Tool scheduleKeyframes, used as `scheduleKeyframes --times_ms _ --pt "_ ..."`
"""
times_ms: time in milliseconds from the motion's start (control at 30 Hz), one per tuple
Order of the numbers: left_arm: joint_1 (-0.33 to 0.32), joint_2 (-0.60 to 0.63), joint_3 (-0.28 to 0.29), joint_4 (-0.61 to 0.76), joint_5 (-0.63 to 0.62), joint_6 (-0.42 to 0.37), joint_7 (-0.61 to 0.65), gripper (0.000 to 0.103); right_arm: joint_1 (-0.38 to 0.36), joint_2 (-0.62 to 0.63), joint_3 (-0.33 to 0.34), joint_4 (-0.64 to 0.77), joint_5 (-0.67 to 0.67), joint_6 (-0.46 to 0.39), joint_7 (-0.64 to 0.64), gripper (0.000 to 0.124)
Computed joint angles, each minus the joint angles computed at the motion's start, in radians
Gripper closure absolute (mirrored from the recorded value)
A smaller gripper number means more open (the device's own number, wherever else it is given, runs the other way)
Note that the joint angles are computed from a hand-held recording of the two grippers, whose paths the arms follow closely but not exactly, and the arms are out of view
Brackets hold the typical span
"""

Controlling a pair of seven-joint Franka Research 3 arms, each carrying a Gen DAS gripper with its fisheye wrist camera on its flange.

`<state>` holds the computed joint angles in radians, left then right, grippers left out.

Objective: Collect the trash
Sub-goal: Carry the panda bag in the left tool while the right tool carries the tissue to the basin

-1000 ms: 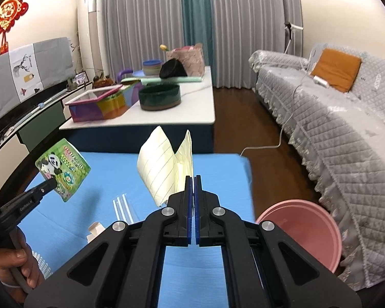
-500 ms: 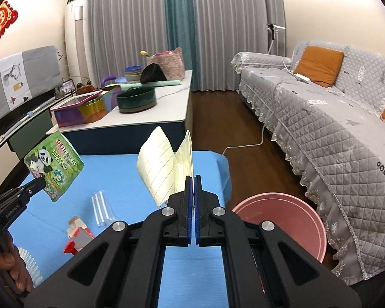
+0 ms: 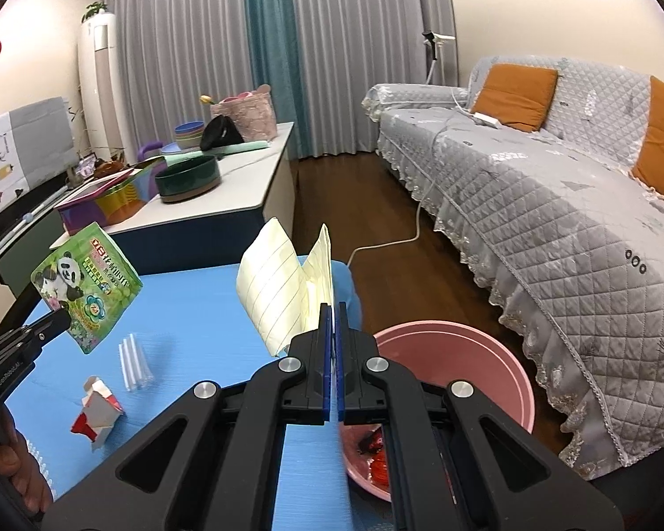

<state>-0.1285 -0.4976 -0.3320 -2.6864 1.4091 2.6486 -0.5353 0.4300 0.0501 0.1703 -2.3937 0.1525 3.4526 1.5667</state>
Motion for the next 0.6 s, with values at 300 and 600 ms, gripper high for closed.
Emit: scheduleKeyframes --times_ms 300,600 --pt "-0.016 0.088 -0.003 0.073 0.062 0.000 -0.019 0.103 -0.025 0.003 -0.016 -0.007 0.006 -0.001 0.009 0.122" --pt "-0.054 0.182 0.010 0.151 0.119 -0.001 -0.020 0.103 -0.041 0.000 -0.030 -0.014 0.032 0.003 0.002 0.122"
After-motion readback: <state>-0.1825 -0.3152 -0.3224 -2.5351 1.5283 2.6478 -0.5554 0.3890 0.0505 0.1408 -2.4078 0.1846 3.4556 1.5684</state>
